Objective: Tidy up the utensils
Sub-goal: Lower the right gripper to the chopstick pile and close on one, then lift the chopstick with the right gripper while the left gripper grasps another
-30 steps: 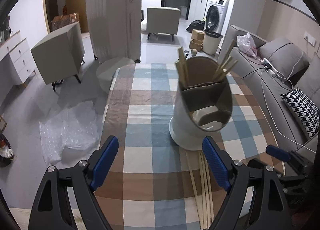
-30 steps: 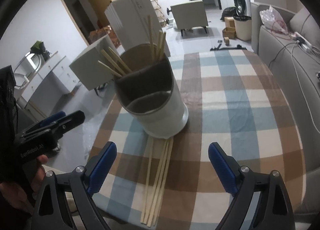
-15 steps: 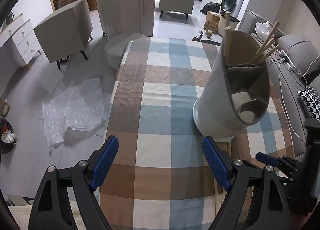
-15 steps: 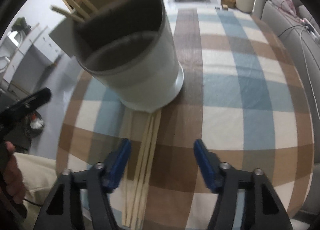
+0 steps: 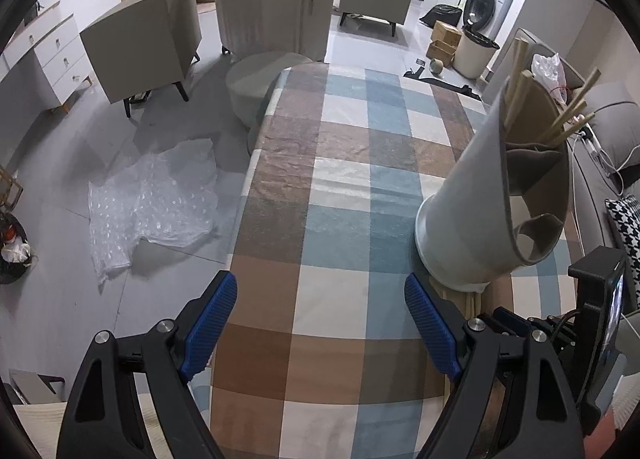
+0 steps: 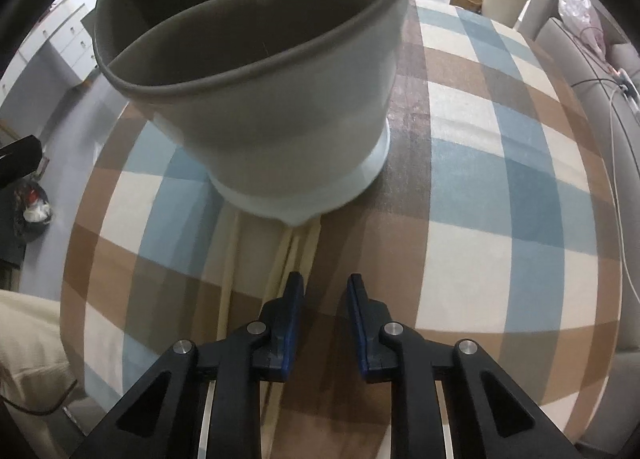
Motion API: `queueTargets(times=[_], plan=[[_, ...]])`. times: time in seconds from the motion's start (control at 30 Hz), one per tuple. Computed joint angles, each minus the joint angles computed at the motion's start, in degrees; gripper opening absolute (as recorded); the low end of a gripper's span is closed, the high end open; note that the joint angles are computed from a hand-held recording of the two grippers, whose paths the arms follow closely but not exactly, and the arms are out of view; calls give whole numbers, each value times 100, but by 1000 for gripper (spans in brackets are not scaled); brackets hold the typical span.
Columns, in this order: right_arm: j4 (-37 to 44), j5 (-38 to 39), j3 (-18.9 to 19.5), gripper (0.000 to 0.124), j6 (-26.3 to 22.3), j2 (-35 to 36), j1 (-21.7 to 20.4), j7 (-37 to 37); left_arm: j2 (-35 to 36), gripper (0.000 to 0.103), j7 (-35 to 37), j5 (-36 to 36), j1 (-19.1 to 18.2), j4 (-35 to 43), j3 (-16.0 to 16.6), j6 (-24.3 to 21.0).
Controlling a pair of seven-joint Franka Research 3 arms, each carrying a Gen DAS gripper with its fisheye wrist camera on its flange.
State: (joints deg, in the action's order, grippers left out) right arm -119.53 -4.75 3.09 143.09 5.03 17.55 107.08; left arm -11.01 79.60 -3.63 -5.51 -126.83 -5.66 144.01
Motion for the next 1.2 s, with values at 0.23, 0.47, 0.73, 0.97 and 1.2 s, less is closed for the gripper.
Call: queueTargets(times=[0.23, 0.47, 0.73, 0.97, 1.2], plan=[[96, -297, 29, 16, -309, 5, 107, 149, 46, 83, 66, -149, 37, 42, 46, -75], [-177, 246, 98, 4, -491, -282, 59, 144, 48, 83, 217, -374, 22, 77, 75, -134], [-157, 59, 86, 8, -164, -196, 23, 243, 62, 83, 273, -328, 32, 79, 45, -196], [-82, 266, 39, 8, 213, -70, -11, 428, 348, 82, 476, -390, 4, 324, -24, -768], [-552, 1701, -18, 5, 914, -447, -250, -43, 637, 82, 794, -745, -134, 590, -200, -1354]])
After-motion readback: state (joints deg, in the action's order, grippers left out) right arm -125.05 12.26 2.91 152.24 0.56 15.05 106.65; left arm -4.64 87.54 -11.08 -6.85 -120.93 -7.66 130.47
